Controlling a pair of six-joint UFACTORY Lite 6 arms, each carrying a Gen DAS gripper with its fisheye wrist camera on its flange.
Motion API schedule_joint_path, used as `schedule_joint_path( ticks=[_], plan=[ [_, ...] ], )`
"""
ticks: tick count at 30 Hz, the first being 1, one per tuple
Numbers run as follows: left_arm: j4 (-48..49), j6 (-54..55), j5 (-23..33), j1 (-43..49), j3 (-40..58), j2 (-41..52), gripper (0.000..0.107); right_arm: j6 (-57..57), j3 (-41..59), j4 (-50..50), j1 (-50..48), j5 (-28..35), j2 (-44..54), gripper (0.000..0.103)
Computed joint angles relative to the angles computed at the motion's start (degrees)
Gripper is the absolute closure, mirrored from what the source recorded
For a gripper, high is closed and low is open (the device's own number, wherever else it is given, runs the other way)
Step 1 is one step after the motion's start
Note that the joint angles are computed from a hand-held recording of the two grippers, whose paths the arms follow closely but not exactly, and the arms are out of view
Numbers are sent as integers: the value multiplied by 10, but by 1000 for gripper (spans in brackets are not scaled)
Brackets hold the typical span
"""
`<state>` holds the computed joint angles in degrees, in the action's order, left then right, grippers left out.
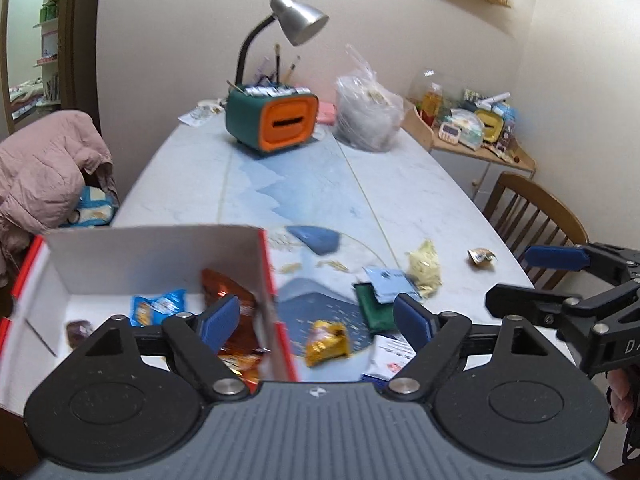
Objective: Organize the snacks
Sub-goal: 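Grasp the white milk biscuit packet with the left tool while the right tool grasps the green-wrapped bun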
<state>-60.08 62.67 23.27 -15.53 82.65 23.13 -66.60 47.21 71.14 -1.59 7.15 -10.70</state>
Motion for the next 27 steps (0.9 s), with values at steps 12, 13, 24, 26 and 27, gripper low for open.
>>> schedule_joint_path(
  ticks=[12,13,24,26,27],
  plan=[
    [231,-293,-101,-149,16,69,23,-244,-68,95,-244,148,3,0],
    [263,-329,-101,-160,28,83,23,-266,-66,104,-260,155,14,0],
    [460,-553,-21,-205,249,299,23,-465,54,178,-383,189,239,1],
    [443,-533,3,-201,290,330,23,-475,80,174,-393,190,273,1],
    [444,-530,17,-202,317,350,23,-476,95,168,-398,193,289,1]
  ],
)
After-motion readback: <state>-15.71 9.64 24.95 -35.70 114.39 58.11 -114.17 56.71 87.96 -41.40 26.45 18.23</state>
